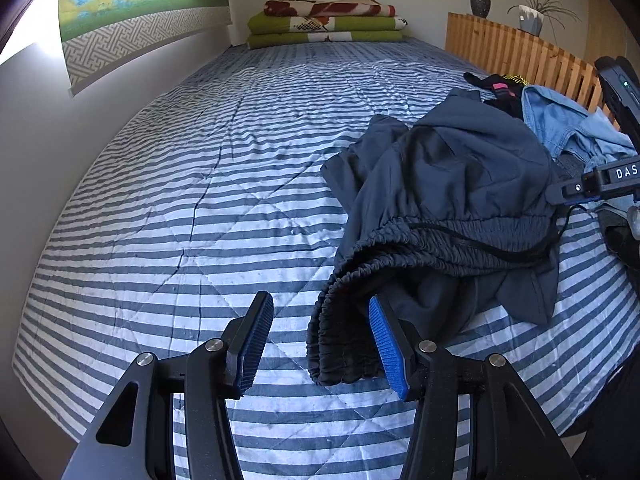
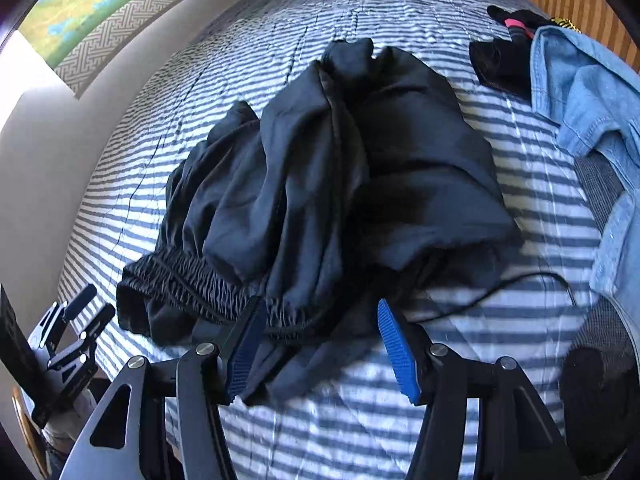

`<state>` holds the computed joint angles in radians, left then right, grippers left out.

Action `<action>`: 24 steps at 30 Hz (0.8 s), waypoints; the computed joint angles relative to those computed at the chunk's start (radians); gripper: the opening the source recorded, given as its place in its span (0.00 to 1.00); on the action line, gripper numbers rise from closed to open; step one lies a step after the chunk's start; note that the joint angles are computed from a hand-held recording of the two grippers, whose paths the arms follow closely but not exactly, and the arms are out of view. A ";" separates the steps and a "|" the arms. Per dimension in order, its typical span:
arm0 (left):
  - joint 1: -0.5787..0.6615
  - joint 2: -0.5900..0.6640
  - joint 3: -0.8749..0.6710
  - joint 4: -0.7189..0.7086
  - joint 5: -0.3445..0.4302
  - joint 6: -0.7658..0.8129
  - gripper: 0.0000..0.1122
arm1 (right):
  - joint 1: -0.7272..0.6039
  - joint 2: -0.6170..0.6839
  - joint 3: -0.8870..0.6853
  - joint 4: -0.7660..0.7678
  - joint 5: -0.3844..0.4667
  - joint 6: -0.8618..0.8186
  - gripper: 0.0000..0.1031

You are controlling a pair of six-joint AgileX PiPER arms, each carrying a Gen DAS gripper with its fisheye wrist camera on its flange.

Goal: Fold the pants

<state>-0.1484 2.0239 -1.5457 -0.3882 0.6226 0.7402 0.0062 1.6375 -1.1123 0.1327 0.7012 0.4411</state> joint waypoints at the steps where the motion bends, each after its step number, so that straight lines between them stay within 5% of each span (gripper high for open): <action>1: -0.001 0.009 -0.006 0.014 0.007 -0.013 0.48 | -0.002 0.025 -0.017 0.011 -0.006 -0.018 0.57; 5: 0.001 0.032 -0.001 0.041 0.020 -0.014 0.48 | 0.013 0.123 -0.105 0.036 0.010 -0.053 0.56; 7: 0.002 0.062 -0.028 0.050 0.055 -0.033 0.48 | 0.013 0.129 -0.121 0.079 0.023 -0.088 0.16; 8: 0.002 0.080 -0.051 0.050 0.080 -0.045 0.48 | 0.013 0.114 -0.117 0.094 0.022 -0.103 0.14; 10: 0.005 0.118 -0.104 0.018 0.135 -0.048 0.33 | 0.035 0.051 -0.098 0.030 0.017 -0.060 0.09; 15: -0.022 0.180 -0.251 0.016 0.162 -0.104 0.14 | 0.073 -0.147 -0.092 -0.118 0.105 0.075 0.07; 20: -0.047 0.225 -0.472 0.064 0.168 -0.211 0.14 | 0.144 -0.311 -0.086 -0.179 0.180 0.195 0.07; 24: -0.015 0.151 -0.421 -0.020 0.085 -0.092 0.21 | 0.275 -0.294 -0.102 -0.183 0.249 0.209 0.07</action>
<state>-0.1638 2.1751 -1.9664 -0.4082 0.7078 0.6486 0.2816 1.3433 -1.2144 -0.0500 0.9500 0.6499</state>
